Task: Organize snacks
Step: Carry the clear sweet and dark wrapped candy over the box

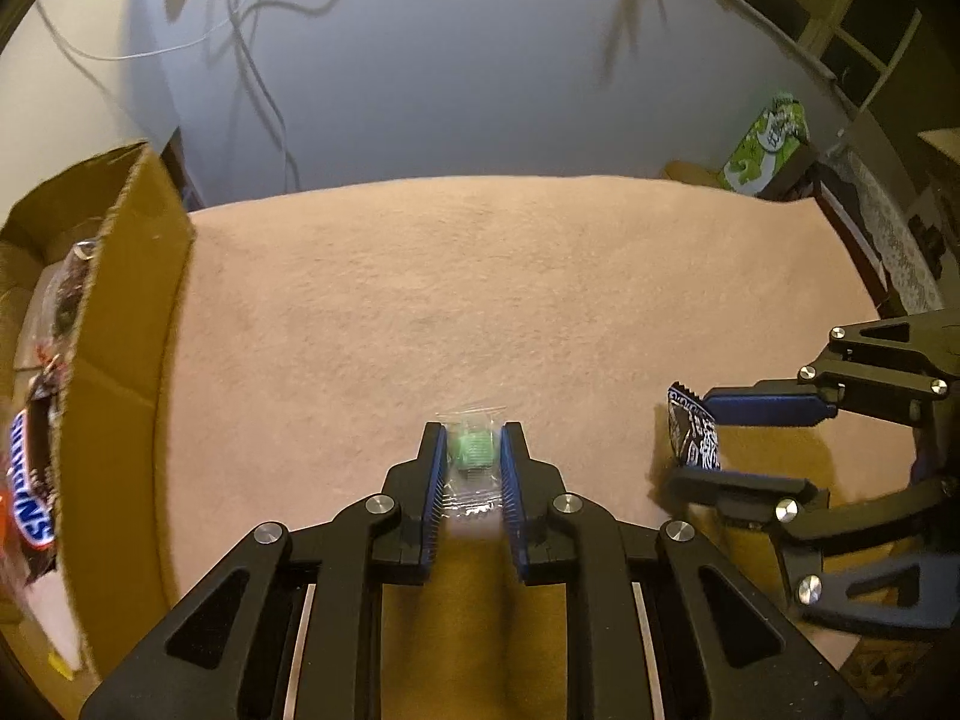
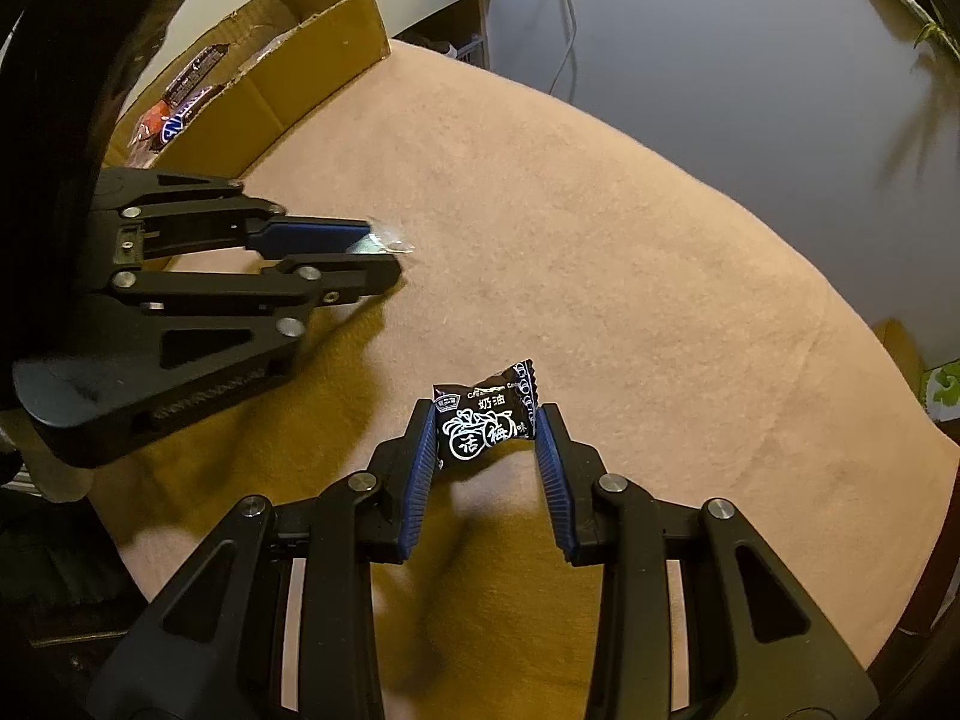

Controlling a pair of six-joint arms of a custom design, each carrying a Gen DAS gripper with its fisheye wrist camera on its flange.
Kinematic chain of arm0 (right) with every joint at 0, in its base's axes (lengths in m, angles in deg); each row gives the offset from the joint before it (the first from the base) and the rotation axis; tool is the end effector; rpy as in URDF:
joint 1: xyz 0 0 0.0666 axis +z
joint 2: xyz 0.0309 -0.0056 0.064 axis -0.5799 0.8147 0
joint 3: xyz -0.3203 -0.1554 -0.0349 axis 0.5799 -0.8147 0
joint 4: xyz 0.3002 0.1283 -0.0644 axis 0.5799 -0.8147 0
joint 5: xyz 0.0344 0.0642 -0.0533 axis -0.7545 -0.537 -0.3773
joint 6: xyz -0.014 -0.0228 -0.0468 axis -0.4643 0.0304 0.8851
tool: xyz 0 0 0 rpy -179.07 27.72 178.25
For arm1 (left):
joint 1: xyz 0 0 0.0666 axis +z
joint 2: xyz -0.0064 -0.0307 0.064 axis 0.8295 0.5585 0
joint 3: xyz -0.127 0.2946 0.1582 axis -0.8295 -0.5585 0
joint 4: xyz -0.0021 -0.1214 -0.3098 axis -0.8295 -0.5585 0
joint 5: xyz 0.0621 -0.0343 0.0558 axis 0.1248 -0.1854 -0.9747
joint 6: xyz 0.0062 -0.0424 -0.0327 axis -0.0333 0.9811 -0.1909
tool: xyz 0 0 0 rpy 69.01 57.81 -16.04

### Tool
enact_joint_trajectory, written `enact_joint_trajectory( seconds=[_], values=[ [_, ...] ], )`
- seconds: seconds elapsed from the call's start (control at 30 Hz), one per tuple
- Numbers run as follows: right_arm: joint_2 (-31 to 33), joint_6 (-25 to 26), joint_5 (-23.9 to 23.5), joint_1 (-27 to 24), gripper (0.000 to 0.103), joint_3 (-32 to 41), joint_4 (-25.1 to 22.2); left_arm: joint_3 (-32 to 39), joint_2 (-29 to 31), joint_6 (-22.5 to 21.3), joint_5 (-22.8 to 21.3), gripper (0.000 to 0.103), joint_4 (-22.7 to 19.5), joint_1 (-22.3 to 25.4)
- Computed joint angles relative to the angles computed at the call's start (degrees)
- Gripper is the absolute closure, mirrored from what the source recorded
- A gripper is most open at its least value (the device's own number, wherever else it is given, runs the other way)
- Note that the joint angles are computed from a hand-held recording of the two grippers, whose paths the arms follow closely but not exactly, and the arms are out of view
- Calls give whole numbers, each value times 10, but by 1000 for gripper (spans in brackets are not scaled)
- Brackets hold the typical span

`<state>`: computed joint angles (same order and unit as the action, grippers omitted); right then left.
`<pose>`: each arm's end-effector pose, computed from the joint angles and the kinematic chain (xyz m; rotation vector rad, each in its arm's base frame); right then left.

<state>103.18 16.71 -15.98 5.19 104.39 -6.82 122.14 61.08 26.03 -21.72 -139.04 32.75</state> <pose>0.3190 0.2722 0.3176 -0.5762 2.8156 0.1781 0.3400 -0.1534 0.3213 0.5458 2.6777 -0.3587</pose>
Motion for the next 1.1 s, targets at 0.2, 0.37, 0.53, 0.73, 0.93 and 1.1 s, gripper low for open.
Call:
enact_joint_trajectory(
  seconds=[0.2, 0.37, 0.53, 0.73, 0.93, 1.1],
  values=[
    [-8, 2, 6, 8, 68, 7, -5, 3, -30, -6, 24, 86, -18, 32],
    [0, 16, 12, 14, 68, 40, -20, 10, -52, -5, 26, 86, -30, 45],
    [18, 36, 17, 19, 68, 85, -35, 8, -79, -8, 29, 86, -41, 76],
    [66, 64, 21, 31, 68, 175, -53, 6, -105, -17, 35, 86, -53, 127],
    [122, 82, 16, 42, 68, 273, -78, 1, -121, -32, 38, 86, -62, 189],
    [170, 96, 13, 49, 68, 349, -98, -3, -128, -46, 40, 86, -67, 237]
  ],
)
